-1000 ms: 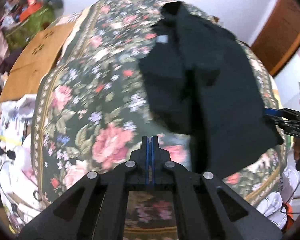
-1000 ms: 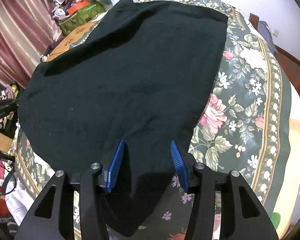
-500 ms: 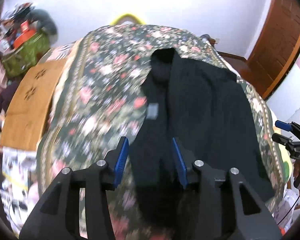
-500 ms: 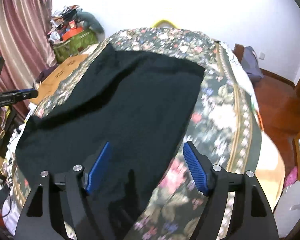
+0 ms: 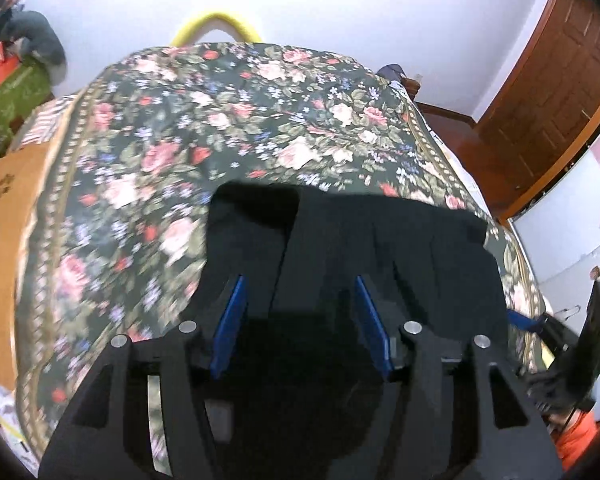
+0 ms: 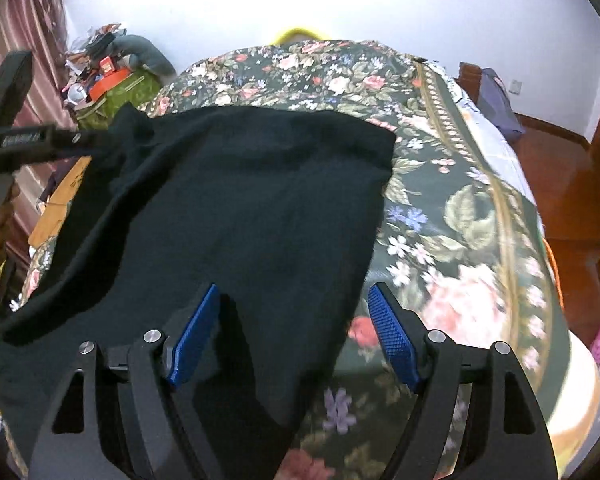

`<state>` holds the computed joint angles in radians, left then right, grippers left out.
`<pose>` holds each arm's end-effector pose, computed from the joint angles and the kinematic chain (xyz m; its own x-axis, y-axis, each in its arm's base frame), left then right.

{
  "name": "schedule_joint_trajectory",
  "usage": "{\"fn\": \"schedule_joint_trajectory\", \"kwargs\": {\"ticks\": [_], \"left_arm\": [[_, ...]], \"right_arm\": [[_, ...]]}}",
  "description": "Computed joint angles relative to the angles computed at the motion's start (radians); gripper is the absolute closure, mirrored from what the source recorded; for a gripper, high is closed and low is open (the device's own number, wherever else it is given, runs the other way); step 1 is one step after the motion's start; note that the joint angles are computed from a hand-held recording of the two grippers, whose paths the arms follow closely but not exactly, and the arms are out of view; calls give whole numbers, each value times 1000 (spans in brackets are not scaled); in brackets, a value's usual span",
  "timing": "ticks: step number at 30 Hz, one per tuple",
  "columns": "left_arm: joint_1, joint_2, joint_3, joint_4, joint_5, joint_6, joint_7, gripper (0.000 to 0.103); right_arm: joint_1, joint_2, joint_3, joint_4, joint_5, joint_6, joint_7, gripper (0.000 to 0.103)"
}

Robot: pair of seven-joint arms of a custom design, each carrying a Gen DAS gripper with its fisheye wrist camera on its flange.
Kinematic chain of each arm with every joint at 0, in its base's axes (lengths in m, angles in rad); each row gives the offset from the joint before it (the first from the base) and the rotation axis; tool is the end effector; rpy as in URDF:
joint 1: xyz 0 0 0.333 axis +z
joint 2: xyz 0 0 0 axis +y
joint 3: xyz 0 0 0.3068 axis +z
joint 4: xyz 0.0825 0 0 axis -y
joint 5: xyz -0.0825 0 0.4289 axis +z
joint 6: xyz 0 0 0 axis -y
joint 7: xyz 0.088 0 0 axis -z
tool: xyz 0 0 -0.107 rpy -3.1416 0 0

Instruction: Fold small clothes

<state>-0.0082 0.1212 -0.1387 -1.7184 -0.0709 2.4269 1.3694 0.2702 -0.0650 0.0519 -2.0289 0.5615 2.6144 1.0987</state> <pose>0.6799 -0.0964 0.5537 0.0426 -0.9801 0.1937 -0.8400 -0.1401 -0.5241 0.5952 0.1868 0.5214 0.4540 -0.8646 -0.2152 -0.7246 -0.2178 -0.6539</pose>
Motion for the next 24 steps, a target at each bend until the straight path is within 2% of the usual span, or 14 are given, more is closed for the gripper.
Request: {"fn": "schedule_joint_trajectory", "kwargs": {"ticks": [3, 5, 6, 7, 8, 11, 12, 13, 17, 18, 20, 24], "left_arm": [[-14, 86, 11, 101, 88, -52, -74, 51], [-9, 129, 9, 149, 102, -79, -75, 74], [1, 148, 2, 173, 83, -97, -52, 97], [13, 162, -7, 188, 55, -101, -25, 102], [17, 158, -10, 182, 48, -81, -14, 102], [10, 103, 6, 106, 112, 62, -32, 102], [19, 81, 8, 77, 105, 120, -29, 102], [27, 74, 7, 70, 90, 142, -24, 102], [28, 110, 40, 123, 166, 93, -118, 102], [18, 127, 57, 144, 221, 55, -166, 102], [23, 137, 61, 153, 255, 11, -190, 102], [78, 70, 33, 53, 137, 1, -116, 99]], "right_arm": [[8, -6, -1, -19, 43, 47, -69, 29], [10, -6, -4, -17, 66, 44, -93, 29], [9, -6, -7, -14, 80, 37, -104, 29], [8, -3, -9, -10, 93, 33, -115, 29], [8, -3, -9, -10, 102, 29, -124, 29], [5, -2, -10, -6, 116, 20, -136, 29], [4, -2, -11, -5, 122, 17, -142, 29], [3, -2, -11, -5, 128, 14, -147, 29], [-1, -6, -9, -11, 114, 12, -145, 29], [-2, -10, -8, -16, 101, 11, -135, 29], [-3, -17, -7, -20, 82, 1, -117, 29], [-9, -34, -9, -28, 34, -30, -68, 29]]}}
